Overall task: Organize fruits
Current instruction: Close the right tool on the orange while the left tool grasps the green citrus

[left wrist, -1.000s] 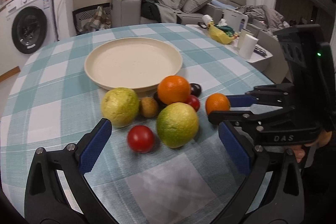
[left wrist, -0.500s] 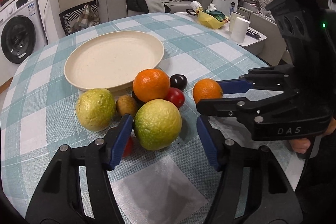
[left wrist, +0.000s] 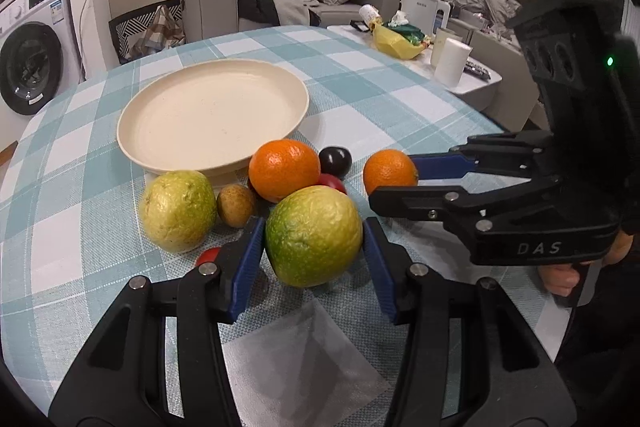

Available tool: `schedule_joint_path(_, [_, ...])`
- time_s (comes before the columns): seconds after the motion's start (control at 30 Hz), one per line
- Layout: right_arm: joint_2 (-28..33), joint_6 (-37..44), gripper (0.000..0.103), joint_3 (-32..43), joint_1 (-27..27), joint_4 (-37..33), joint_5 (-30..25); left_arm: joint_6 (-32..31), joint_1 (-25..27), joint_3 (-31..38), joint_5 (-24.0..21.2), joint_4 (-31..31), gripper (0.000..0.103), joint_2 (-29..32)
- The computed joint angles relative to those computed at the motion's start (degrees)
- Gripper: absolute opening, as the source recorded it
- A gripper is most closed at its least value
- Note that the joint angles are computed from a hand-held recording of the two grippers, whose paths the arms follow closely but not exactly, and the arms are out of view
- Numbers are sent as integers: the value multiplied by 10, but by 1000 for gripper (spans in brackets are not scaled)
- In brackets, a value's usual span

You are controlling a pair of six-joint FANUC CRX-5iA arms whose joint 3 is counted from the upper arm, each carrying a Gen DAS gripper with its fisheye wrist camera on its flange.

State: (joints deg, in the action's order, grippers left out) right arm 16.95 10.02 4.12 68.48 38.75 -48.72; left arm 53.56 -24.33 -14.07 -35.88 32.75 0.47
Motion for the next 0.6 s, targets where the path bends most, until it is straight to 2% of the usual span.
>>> schedule_joint_path(0.17, [-3,-26,41,-11,1,31,6,-30,8,-27,31,49,47,-21])
schedule_joint_path(0.37, [1,-55,41,-11,-3,65,11,-21,25,-35,54,66,47,-34])
schedule_joint_path(0.6, [18,-58,41,12,-9,85,9,9,44,-24,65,46,47,-29])
